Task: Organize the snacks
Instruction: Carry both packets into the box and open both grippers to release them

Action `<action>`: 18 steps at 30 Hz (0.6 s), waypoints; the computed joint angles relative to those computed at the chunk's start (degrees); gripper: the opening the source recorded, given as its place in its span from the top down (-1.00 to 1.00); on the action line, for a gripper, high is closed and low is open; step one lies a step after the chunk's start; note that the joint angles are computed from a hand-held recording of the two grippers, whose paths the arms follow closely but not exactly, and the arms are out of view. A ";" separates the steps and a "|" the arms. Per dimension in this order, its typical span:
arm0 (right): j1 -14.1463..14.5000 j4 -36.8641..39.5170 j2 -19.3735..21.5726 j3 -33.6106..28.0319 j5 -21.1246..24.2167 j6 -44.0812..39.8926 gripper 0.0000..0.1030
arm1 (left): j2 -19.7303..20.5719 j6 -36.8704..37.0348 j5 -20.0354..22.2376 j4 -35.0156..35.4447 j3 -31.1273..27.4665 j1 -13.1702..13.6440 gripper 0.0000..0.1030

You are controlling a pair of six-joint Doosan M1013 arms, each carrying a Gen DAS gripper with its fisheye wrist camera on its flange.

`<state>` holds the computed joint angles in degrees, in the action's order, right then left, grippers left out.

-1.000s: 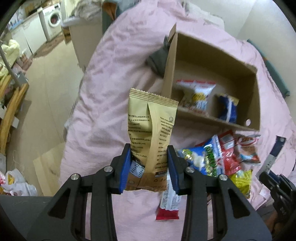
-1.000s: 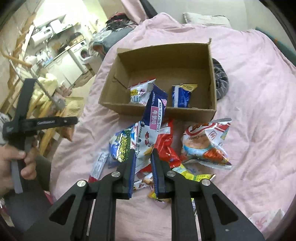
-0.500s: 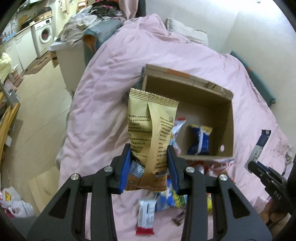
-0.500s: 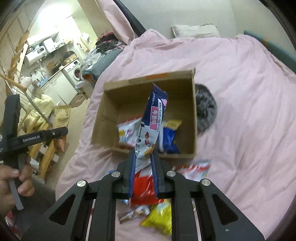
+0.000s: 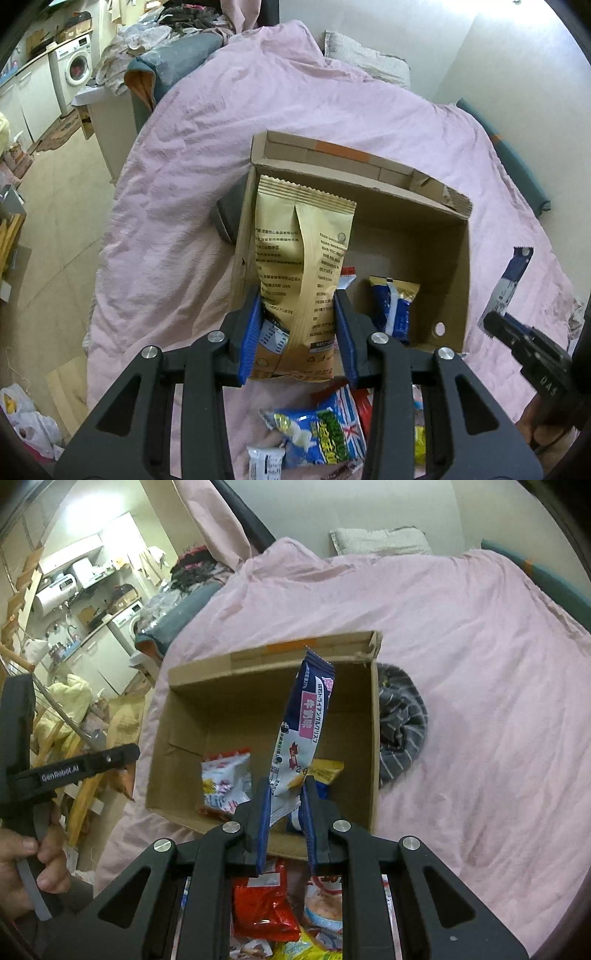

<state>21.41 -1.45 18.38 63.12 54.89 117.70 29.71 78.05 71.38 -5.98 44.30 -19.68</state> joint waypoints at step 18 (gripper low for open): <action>-0.84 1.45 2.82 -1.50 5.23 0.56 0.67 | 1.00 -0.67 -2.36 2.11 2.34 -0.45 0.34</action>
